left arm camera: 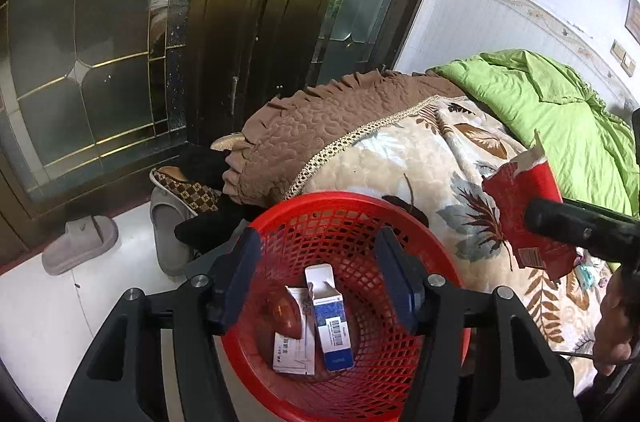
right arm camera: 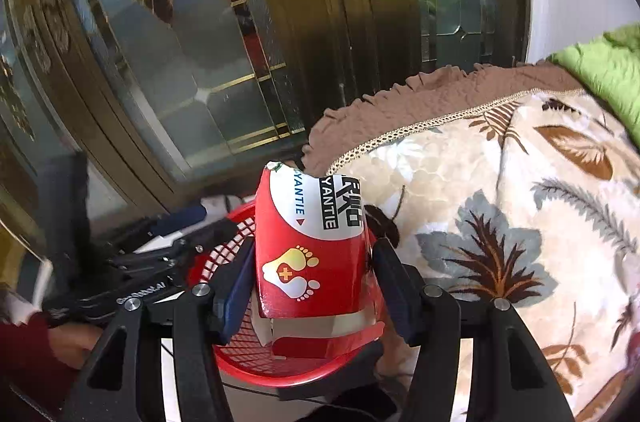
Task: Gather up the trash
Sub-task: 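Carry the wrapper and red box to the red basket and open both tools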
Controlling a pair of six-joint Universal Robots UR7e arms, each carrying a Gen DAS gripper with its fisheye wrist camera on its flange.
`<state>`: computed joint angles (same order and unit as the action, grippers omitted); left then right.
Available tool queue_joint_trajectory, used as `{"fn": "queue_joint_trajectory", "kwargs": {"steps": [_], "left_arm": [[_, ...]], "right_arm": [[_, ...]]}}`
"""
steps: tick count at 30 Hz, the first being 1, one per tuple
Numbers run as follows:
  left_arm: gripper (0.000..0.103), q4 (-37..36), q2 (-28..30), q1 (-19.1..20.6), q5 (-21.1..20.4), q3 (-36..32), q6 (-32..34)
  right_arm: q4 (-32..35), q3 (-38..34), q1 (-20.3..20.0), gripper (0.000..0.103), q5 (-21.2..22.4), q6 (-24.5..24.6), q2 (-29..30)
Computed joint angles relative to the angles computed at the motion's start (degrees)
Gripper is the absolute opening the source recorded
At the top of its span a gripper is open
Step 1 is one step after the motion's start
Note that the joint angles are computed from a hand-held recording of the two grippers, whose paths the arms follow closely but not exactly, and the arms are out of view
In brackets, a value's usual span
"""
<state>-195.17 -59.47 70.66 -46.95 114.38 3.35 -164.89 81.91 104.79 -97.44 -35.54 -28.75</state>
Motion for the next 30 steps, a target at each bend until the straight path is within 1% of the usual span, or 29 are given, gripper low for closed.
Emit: {"fn": "queue_joint_trajectory", "kwargs": {"steps": [1,4,5,6,7,8,9,10,13,15,17,22,24,26,30], "left_arm": [[0.059,-1.1,0.08,-0.22,0.75,-0.02,0.19],[0.059,-3.69,-0.21,-0.6,2.53,0.09,0.58],[0.059,-4.16,-0.28,-0.71,3.2,0.04,0.64],[0.059,-4.47,-0.45,-0.83,3.81,0.19,0.56],[0.059,-4.19,-0.74,-0.89,4.28,0.38,0.25],[0.059,-3.74,-1.01,-0.92,4.75,0.55,-0.11],[0.059,-3.58,-1.18,-0.94,5.1,0.72,-0.35],[0.059,-3.35,-1.39,-0.91,5.2,0.87,-0.53],[0.06,-2.48,-1.69,-0.92,5.31,0.89,-0.79],[0.06,-2.23,-1.57,-1.07,4.66,0.69,-0.59],[0.06,-1.81,-1.08,-1.38,4.0,0.39,-0.32],[0.06,2.36,0.31,-2.59,0.48,-0.37,0.21],[0.06,3.34,1.16,-3.33,-0.29,-0.72,0.96],[0.06,4.62,2.28,-4.33,-1.0,-1.3,2.0],[0.06,6.97,4.64,-6.09,-2.58,-3.25,3.93]], "right_arm": [[0.46,-0.15,-0.32,0.063,1.28,0.64,-0.2],[2.28,-0.87,-0.32,0.063,2.43,2.47,-0.07],[2.37,-0.8,-0.09,0.063,2.75,2.4,0.11],[1.84,-0.72,0.2,0.065,2.56,2.14,0.42],[1.43,-0.76,0.55,0.07,2.08,1.9,0.85],[1.67,-0.9,0.76,0.074,2.22,1.5,1.26],[1.51,-0.81,0.91,0.081,2.19,1.28,1.38],[0.87,-0.67,1.14,0.085,1.89,0.88,1.59],[-1.25,0.61,1.12,0.086,2.18,0.21,1.13],[-1.4,1.21,0.52,0.086,3.21,1.48,0.32],[-2.23,2.39,-0.11,0.086,3.97,1.72,-0.86],[-9.2,7.21,-1.26,0.086,1.93,1.01,-4.21],[-11.94,9.51,-2.32,0.086,1.94,1.59,-6.09],[-15.13,12.22,-3.86,0.086,2.72,2.47,-8.35],[-21.51,17.09,-7.18,0.086,2.73,3.98,-13.08]]}}
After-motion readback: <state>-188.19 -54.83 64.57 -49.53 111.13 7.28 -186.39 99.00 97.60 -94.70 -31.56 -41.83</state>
